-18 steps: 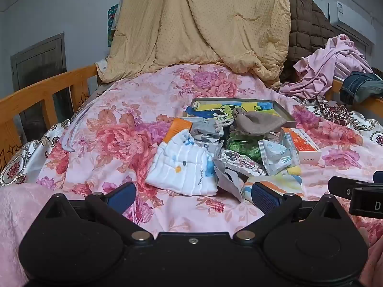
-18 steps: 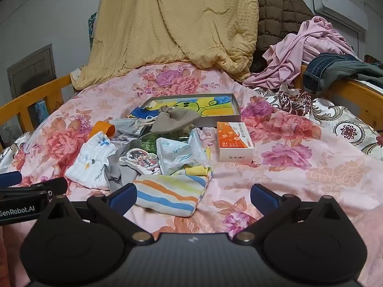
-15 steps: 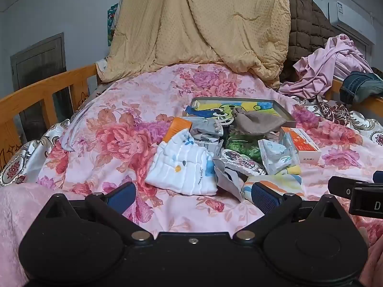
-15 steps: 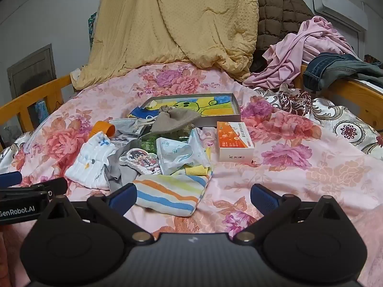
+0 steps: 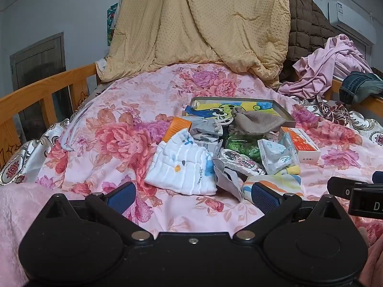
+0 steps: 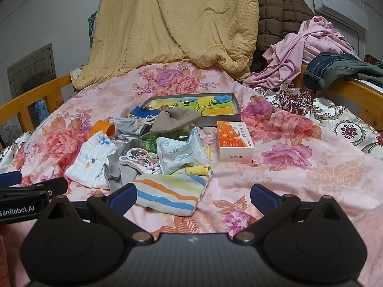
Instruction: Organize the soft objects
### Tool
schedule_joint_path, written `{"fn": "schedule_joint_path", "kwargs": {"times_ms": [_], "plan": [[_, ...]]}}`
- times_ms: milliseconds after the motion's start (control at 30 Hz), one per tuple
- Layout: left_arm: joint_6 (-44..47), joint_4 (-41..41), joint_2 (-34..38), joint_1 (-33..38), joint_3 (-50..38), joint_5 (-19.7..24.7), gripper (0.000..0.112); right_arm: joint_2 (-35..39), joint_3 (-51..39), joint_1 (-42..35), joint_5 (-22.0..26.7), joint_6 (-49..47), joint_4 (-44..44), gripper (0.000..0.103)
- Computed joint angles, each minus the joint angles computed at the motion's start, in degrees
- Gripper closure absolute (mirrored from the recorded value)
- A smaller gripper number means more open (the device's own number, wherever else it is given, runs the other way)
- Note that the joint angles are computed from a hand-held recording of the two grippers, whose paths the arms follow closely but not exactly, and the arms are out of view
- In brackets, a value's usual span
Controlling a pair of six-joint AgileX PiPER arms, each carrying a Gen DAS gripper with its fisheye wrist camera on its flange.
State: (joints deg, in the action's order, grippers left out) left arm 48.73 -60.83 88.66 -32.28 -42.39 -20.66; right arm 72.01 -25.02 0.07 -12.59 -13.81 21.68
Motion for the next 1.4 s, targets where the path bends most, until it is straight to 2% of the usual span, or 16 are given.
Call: {"fn": "schedule_joint_path", "kwargs": {"times_ms": [1400], "plan": [[0.16,-0.16,-0.02,0.0,-0.03,0.07,0.01,0.33,-0.35,0.44,0.26,-2.84,2.98,0.0]]}}
